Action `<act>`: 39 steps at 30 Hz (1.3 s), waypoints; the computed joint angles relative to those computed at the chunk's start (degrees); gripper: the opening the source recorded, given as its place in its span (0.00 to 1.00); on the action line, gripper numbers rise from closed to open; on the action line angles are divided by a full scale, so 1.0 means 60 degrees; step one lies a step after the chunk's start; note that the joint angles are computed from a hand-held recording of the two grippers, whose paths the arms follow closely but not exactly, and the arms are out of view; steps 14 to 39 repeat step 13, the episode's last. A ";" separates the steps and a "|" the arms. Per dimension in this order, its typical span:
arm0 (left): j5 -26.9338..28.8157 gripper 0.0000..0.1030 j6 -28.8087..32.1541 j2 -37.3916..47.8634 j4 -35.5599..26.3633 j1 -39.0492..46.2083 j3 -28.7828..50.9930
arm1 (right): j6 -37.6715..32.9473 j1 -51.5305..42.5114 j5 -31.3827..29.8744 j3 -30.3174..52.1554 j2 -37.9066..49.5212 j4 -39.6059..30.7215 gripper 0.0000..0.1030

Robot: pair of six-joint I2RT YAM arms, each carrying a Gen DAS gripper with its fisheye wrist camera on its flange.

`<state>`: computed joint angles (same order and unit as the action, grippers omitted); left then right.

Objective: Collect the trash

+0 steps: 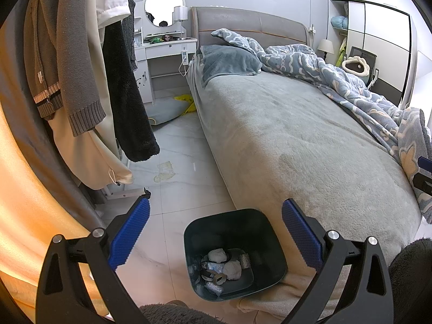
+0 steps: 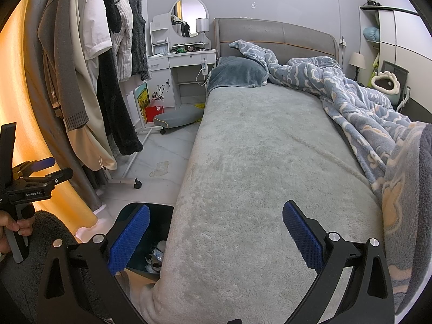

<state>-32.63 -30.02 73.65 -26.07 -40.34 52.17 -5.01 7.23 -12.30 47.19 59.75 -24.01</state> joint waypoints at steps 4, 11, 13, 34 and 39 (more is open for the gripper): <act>0.0016 0.97 0.0045 -0.0009 0.0023 0.0005 -0.0007 | -0.0006 -0.0003 -0.0001 0.0013 0.0007 -0.0010 0.97; 0.0039 0.97 0.0049 -0.0013 0.0184 -0.0033 -0.0194 | -0.0016 0.0005 0.0012 0.0026 0.0001 -0.0029 0.97; 0.0031 0.97 0.0039 -0.0012 0.0229 -0.0049 -0.0253 | -0.0031 -0.0015 -0.0002 -0.0003 -0.0026 -0.0034 0.97; 0.0031 0.97 0.0039 -0.0012 0.0229 -0.0049 -0.0253 | -0.0031 -0.0015 -0.0002 -0.0003 -0.0026 -0.0034 0.97; 0.0031 0.97 0.0039 -0.0012 0.0229 -0.0049 -0.0253 | -0.0031 -0.0015 -0.0002 -0.0003 -0.0026 -0.0034 0.97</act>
